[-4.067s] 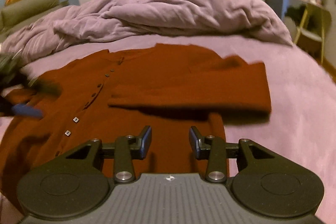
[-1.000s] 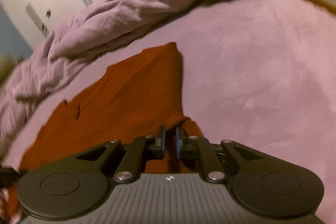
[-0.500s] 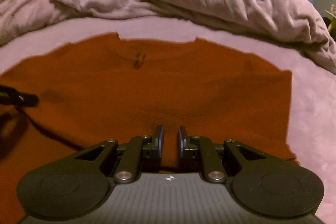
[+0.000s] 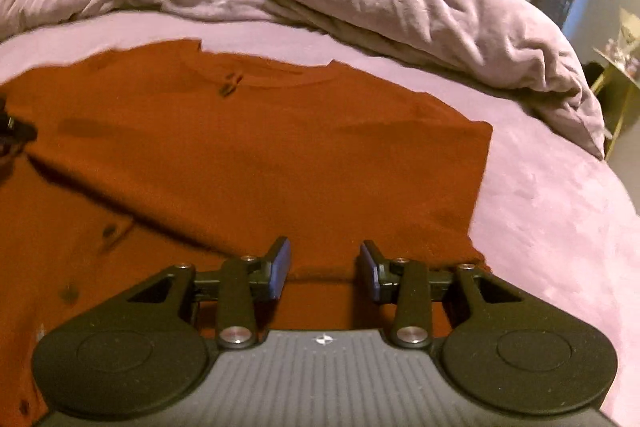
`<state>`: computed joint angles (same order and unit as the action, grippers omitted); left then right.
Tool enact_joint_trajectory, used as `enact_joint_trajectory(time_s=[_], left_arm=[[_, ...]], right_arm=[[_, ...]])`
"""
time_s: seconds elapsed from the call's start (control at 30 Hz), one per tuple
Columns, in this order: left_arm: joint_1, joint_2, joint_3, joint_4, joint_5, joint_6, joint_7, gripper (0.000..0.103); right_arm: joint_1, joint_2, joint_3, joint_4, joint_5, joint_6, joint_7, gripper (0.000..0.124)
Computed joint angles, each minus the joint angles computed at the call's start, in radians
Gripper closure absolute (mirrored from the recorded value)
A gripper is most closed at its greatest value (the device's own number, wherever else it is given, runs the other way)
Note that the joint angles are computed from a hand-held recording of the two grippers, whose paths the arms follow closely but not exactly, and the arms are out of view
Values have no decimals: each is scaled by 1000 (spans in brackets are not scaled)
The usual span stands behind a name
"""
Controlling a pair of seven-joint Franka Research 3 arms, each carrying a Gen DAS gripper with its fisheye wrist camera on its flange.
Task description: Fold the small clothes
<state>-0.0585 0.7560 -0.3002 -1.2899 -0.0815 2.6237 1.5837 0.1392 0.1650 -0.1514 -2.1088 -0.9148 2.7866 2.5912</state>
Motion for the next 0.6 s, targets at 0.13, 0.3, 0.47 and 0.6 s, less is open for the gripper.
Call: enact_joint_trajectory(time_s=[0.13,0.3,0.47,0.6], left_arm=[[122,-103,-86,-178,-124,113,51,17],[242,-214,-92,-358,-268,194,27,22],[344,-207,-71,-375,-436,183,-139,54],[433,-146,-115,-335,-608,186,-208,88]], right_arm=[[-37,-68,51,-36,285,-42,-221,82],[-56,-232,100,-206,271,-16,-147,69],[-106,-367,172,-343,303,1,-66,69],[-151,-403,226,-362,329,-17,-64,69]])
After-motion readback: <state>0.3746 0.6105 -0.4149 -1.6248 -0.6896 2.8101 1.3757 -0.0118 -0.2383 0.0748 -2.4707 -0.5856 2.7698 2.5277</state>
